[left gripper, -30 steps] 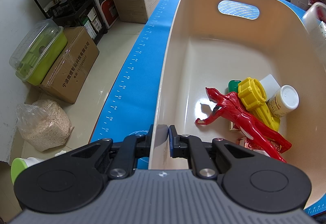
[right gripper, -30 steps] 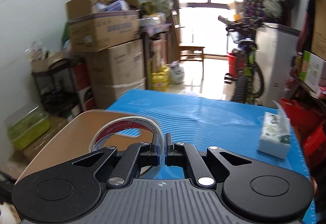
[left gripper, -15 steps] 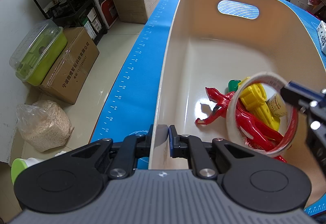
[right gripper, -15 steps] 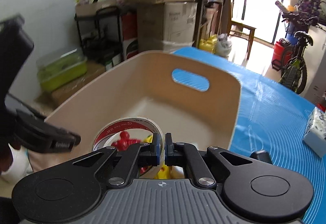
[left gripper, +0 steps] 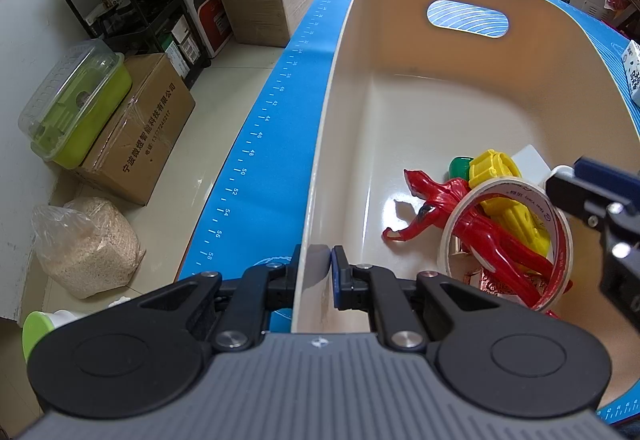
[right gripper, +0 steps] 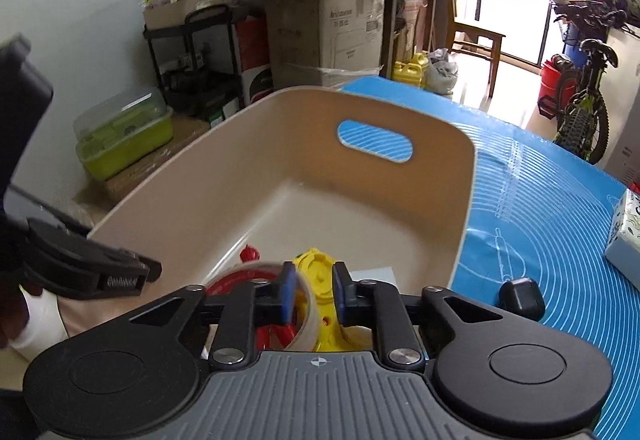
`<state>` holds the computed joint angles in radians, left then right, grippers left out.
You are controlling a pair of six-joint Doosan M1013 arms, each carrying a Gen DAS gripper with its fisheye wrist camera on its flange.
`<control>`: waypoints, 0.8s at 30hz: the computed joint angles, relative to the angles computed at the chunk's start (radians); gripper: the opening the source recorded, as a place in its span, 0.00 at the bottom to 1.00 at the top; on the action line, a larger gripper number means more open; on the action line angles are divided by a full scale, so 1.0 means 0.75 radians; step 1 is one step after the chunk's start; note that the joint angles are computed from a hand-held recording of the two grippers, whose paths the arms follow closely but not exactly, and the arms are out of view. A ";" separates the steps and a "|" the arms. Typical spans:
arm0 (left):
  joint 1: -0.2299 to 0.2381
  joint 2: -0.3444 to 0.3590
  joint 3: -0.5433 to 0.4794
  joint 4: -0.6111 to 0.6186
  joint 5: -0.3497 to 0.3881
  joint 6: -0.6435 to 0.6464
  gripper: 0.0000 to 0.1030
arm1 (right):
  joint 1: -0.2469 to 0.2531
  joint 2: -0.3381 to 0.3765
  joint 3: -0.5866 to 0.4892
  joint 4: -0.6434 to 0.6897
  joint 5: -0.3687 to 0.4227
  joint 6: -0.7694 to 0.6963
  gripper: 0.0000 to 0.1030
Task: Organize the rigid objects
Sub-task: 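Carry the tape roll into the bin with the right tool and release, then grasp the black earbud case with the right tool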
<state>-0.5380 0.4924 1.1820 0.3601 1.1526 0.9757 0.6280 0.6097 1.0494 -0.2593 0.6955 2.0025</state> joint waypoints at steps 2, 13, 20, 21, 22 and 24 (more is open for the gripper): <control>0.000 0.000 0.000 0.000 0.000 0.000 0.14 | -0.004 -0.007 0.004 -0.009 -0.015 0.026 0.44; 0.000 0.000 0.000 0.000 0.000 0.000 0.14 | -0.046 -0.065 0.082 -0.272 -0.105 0.371 0.74; 0.000 0.000 0.000 0.000 0.000 0.000 0.14 | -0.086 -0.068 0.127 -0.444 -0.055 0.597 0.89; 0.000 0.000 0.001 0.001 0.000 0.001 0.14 | -0.092 -0.066 0.133 -0.451 -0.046 0.611 0.89; 0.000 0.000 0.001 0.001 0.000 0.001 0.14 | -0.098 -0.063 0.137 -0.453 -0.036 0.619 0.89; 0.000 0.000 0.001 0.000 -0.001 0.001 0.14 | -0.106 -0.050 0.138 -0.466 -0.006 0.638 0.89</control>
<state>-0.5378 0.4922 1.1825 0.3599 1.1520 0.9764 0.5483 0.5721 1.1527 -0.6091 0.6906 2.4811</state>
